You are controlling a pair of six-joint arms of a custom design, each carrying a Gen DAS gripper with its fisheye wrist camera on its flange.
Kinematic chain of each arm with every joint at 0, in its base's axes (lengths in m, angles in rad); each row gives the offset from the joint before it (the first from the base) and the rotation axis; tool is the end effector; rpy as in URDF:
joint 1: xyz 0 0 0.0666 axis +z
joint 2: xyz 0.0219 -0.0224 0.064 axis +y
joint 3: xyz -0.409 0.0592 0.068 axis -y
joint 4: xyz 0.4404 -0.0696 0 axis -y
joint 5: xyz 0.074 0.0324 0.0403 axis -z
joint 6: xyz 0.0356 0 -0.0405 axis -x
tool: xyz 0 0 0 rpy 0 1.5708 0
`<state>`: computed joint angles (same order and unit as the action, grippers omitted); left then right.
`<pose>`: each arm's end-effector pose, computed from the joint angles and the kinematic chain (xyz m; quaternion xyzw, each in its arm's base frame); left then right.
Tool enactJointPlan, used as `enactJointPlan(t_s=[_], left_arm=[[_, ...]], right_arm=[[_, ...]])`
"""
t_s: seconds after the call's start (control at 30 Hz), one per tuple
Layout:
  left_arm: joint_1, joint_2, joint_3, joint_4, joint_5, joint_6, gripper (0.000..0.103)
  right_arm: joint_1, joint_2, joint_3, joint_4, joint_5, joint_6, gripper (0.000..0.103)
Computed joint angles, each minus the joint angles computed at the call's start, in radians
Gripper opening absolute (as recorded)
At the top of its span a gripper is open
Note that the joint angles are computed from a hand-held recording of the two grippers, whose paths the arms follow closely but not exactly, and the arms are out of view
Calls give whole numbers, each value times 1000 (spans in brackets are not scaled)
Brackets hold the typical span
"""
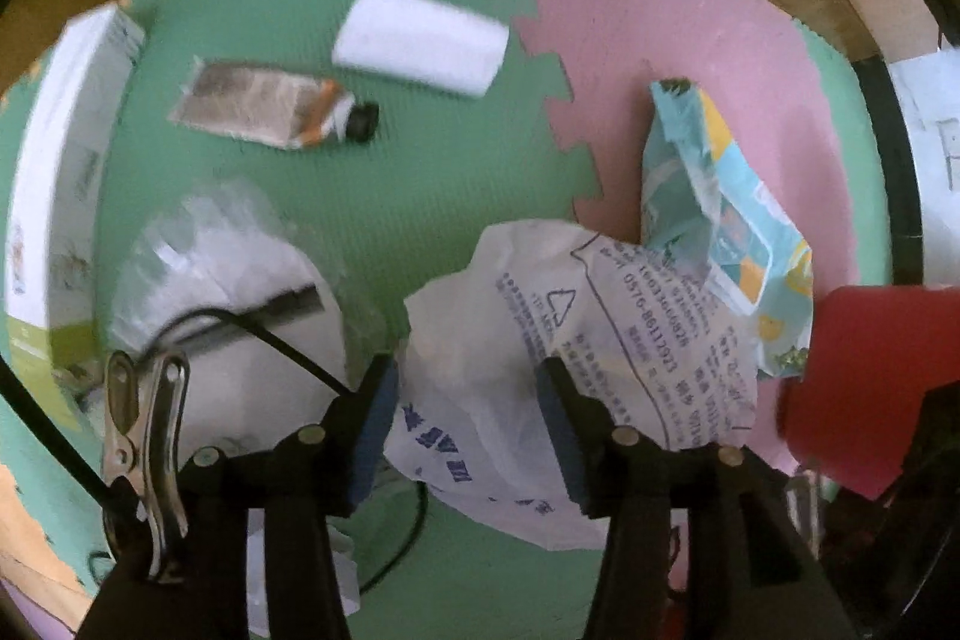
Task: Collect trash
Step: 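Close both tools on the white printed plastic bag and lift it, then carry the white printed bag in both tools toward the red bucket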
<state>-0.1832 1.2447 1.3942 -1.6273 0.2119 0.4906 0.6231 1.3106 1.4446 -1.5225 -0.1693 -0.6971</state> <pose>0.3925 -0.0808 0.4971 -0.1472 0.9824 -0.1150 0.0087 0.3528 0.2604 0.4948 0.0290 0.9919 0.1221 0.0200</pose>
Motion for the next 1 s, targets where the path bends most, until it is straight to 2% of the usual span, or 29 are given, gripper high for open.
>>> enactJointPlan(t_s=[0.17,0.27,0.33,0.4,0.47,0.5,0.63,0.83,1.0], left_arm=[[0,-13,-52,20,71,51,52],[-12,-15,-68,24,70,49,52],[-17,-17,-72,24,64,38,49],[-29,-23,-77,38,68,40,27],[-32,-26,-78,39,78,37,16],[-32,-29,-77,40,81,36,14],[-21,-47,-63,23,77,24,10],[-4,-79,-3,-6,77,20,9],[7,-80,104,-43,74,-3,8]], right_arm=[[4,11,-20,-31,8,8,33],[-3,10,-35,-33,-8,-5,33],[-3,10,-41,-29,-10,-4,33],[-4,10,-44,-26,-13,-2,33],[-7,3,-49,-16,-28,0,26],[-8,0,-50,-12,-32,0,20],[4,-8,-34,-19,-15,28,11],[30,-18,16,-34,10,53,8],[56,-40,71,-64,40,66,8]])
